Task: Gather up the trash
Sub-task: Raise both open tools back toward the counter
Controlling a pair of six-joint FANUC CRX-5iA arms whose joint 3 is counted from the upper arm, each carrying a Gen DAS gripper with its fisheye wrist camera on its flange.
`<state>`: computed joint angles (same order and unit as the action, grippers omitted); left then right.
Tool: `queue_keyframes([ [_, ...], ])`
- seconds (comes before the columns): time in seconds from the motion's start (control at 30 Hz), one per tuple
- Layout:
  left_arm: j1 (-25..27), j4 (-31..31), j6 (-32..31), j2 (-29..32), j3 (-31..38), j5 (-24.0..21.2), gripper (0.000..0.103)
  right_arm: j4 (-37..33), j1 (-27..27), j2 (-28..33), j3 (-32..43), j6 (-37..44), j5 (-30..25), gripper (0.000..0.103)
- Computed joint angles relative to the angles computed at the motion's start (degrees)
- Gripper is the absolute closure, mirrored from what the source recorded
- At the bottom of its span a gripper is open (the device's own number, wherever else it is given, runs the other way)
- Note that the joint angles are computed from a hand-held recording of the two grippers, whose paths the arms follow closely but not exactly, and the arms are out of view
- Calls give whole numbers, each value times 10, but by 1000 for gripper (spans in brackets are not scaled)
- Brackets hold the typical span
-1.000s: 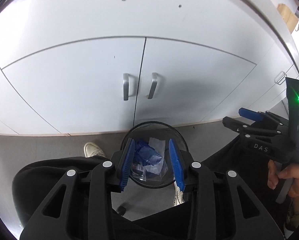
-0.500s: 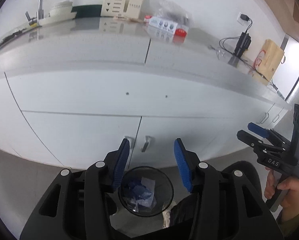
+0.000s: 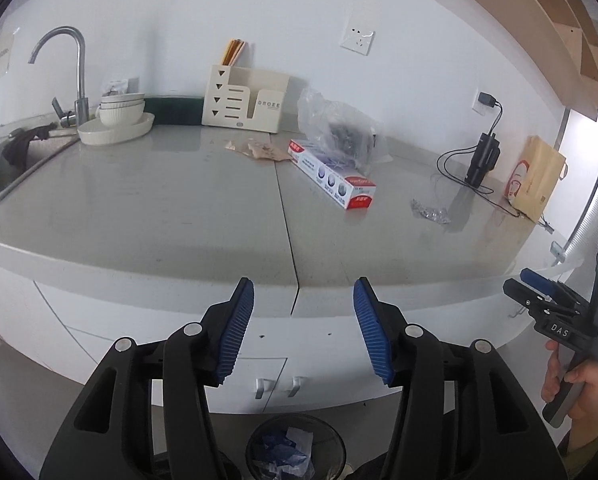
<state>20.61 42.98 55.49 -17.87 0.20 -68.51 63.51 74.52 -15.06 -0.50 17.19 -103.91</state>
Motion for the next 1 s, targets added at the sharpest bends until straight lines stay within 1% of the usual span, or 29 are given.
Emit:
queue_keyframes([
  [0.17, -27, -29, 27, 48, 61, 14, 51, -30, -60, -8, 28, 1, 31, 25],
  [0.37, -50, -69, 63, 114, 137, 8, 51, -62, -132, -3, 53, 21, 58, 25],
  [0.5, -63, -93, 84, 161, 192, -4, 51, -75, -177, 11, 78, 50, 72, 25],
  [0.6, -74, -125, 104, 195, 239, -12, 51, -96, -214, 20, 97, 67, 90, 25],
  [0.77, -93, -167, 132, 248, 315, -31, 51, -151, -279, 37, 138, 92, 119, 25],
  [0.87, -100, -174, 151, 288, 368, -56, 51, -188, -315, 43, 156, 99, 138, 25],
  [0.93, -104, -177, 166, 311, 399, -70, 51, -198, -333, 49, 164, 104, 141, 25],
  [1.0, -114, -193, 176, 333, 429, -82, 51, -218, -348, 49, 168, 111, 152, 25],
])
